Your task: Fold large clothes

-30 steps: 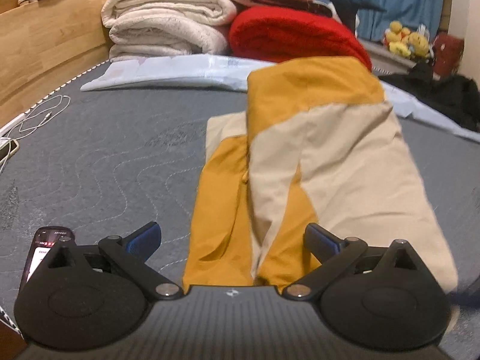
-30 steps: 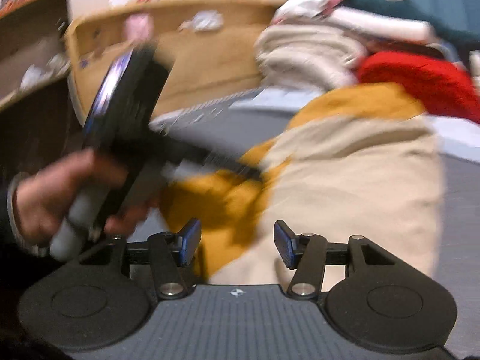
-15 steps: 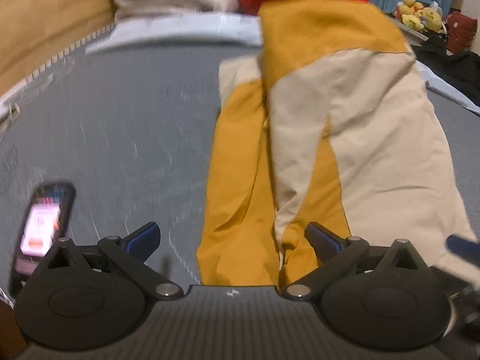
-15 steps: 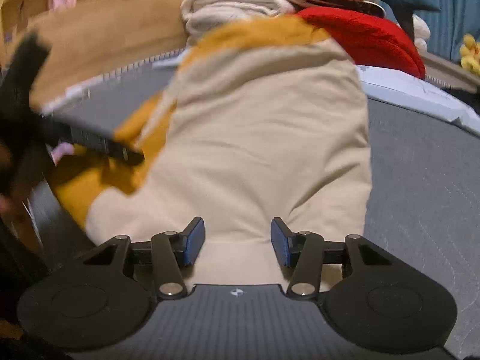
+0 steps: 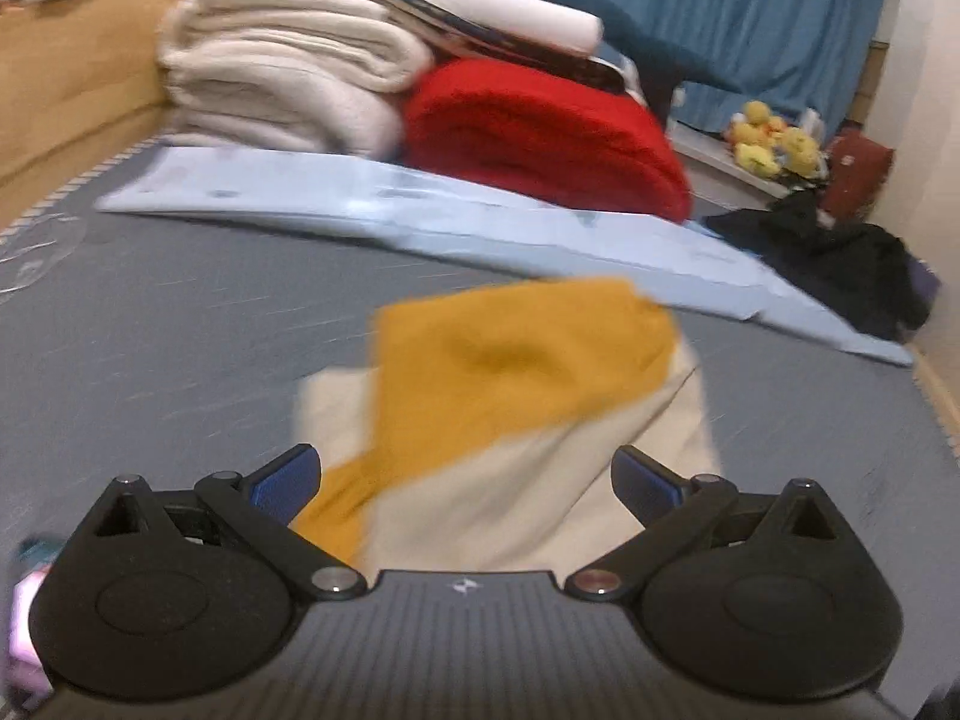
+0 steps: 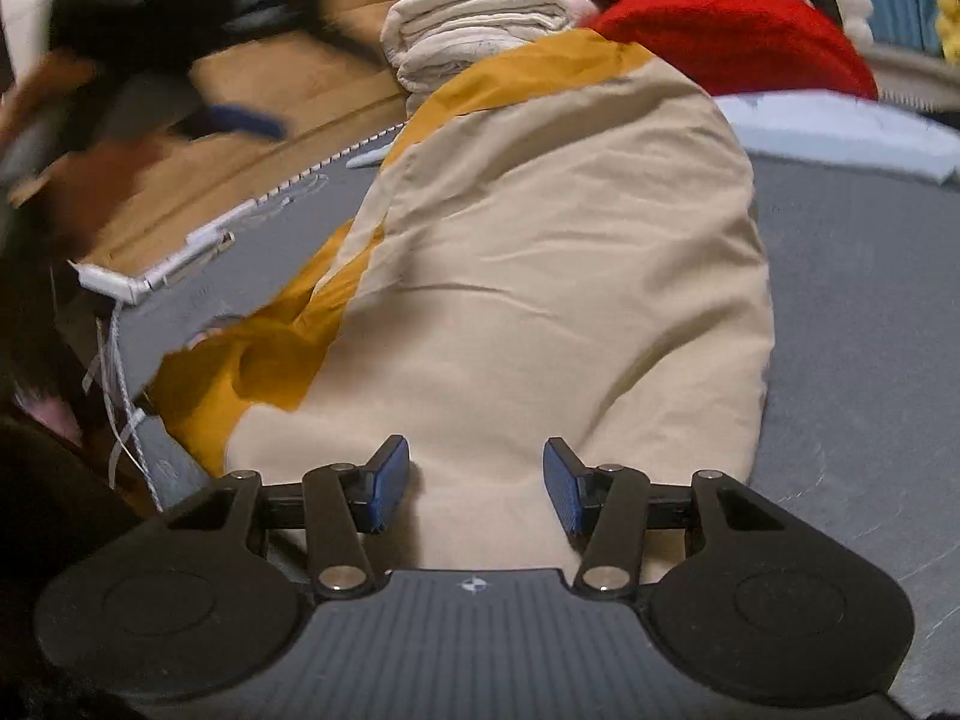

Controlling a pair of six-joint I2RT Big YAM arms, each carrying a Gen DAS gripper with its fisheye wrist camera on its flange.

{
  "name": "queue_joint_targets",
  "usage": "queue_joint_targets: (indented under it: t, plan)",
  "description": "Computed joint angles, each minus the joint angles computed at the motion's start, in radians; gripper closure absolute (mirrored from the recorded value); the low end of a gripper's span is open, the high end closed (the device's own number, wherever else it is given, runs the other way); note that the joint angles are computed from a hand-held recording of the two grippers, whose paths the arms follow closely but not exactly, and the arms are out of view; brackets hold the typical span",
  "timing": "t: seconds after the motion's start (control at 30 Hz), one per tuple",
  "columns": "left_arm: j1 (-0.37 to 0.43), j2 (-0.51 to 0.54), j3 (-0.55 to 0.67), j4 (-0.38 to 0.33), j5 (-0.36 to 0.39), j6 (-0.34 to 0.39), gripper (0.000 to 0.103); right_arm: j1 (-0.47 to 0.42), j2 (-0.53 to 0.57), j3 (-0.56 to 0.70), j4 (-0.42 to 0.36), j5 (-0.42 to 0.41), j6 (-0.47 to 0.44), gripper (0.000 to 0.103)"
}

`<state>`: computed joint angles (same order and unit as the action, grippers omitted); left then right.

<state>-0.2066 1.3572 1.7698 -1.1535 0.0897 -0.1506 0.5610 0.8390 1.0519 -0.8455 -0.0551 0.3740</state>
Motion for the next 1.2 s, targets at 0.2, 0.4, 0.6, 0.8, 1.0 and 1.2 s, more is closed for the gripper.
queue_joint_targets:
  t: [0.2, 0.4, 0.6, 0.8, 1.0, 1.2]
  plan:
    - [-0.036, 0.292, 0.205, -0.008, -0.085, -0.085, 0.0, -0.043, -0.008, -0.034, 0.049, -0.069, 0.07, 0.05]
    - [0.042, 0.413, 0.21, 0.005, -0.201, -0.107, 0.0, -0.053, -0.003, -0.059, 0.09, -0.096, 0.058, 0.05]
    - [0.12, 0.343, 0.197, -0.019, -0.124, -0.171, 0.0, -0.129, -0.029, -0.056, 0.133, -0.186, 0.153, 0.05]
    - [0.099, 0.079, 0.068, -0.036, -0.046, -0.026, 0.0, -0.302, 0.017, 0.122, 0.168, -0.139, -0.008, 0.028]
    - [0.037, -0.132, -0.176, -0.091, 0.015, 0.002, 0.0, -0.324, 0.366, 0.482, 0.012, -0.091, -0.27, 0.068]
    - [0.096, -0.146, -0.351, -0.132, 0.012, 0.052, 0.0, -0.317, 0.66, 0.716, -0.178, -0.159, -0.345, 0.087]
